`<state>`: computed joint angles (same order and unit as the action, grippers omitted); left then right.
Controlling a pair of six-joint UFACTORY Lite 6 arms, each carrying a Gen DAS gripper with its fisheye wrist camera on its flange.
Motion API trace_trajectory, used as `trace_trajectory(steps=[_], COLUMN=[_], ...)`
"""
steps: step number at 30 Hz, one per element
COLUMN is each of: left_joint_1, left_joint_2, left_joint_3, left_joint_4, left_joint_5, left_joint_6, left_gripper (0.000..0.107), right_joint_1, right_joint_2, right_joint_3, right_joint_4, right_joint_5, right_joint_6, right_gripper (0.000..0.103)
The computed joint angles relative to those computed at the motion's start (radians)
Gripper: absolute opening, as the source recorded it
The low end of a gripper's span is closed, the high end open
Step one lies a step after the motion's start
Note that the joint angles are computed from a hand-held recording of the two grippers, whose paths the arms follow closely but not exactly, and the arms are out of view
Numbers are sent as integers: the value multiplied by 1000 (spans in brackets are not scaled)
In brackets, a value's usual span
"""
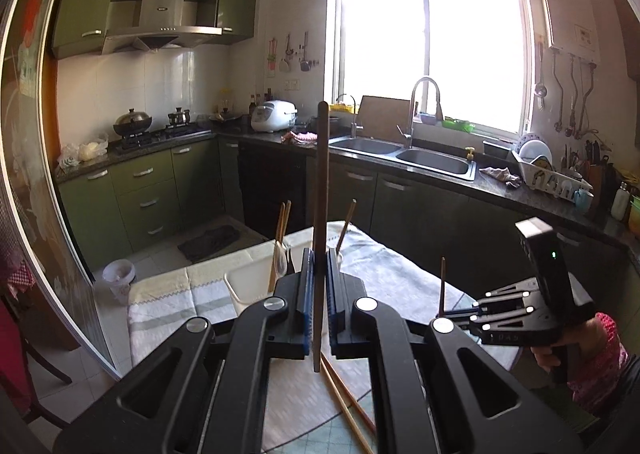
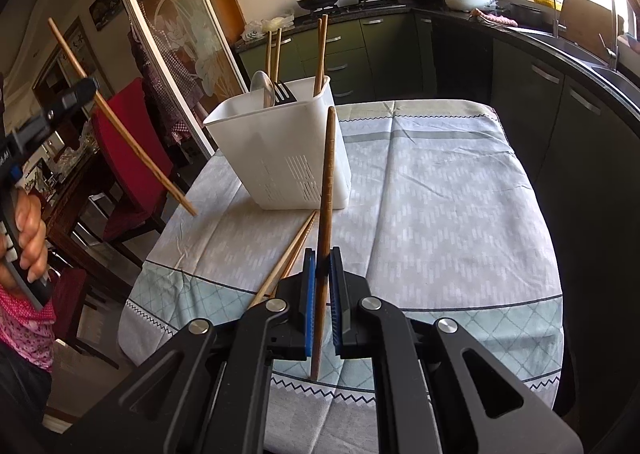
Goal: Organize utensils
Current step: 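Insert the chopstick into the holder and open the left tool while the right carries its chopstick over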
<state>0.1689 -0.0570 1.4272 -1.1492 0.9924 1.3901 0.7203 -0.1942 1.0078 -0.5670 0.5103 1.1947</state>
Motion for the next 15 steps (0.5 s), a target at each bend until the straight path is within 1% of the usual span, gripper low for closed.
trace_trajectory(steps=[3,5,9,12,15], left_joint_1=[-47,-82,-143,-179,-201], left_joint_2=[79,136,275,337,378], left_joint_3=[153,240,399,432,433], left_joint_4=[3,11,80,131,171], left_joint_5=[-62,-124,-207,-272,-301], left_joint_6=[-72,-112,-236,-275,-300], left_gripper=[6,6,6,6,6], right_joint_1=[-9,-14,-19,-25,-31], right_joint_2=[-25,-40,-67,-84,-96], right_joint_3=[-27,-41,-61,-66,-63], right_joint_4=[5,3,8,14,21], right_joint_5=[-12,-17,-25,-21,-13], right_joint_6=[0,4,-2,-13,-28], right_gripper=[8,8,8,8,8])
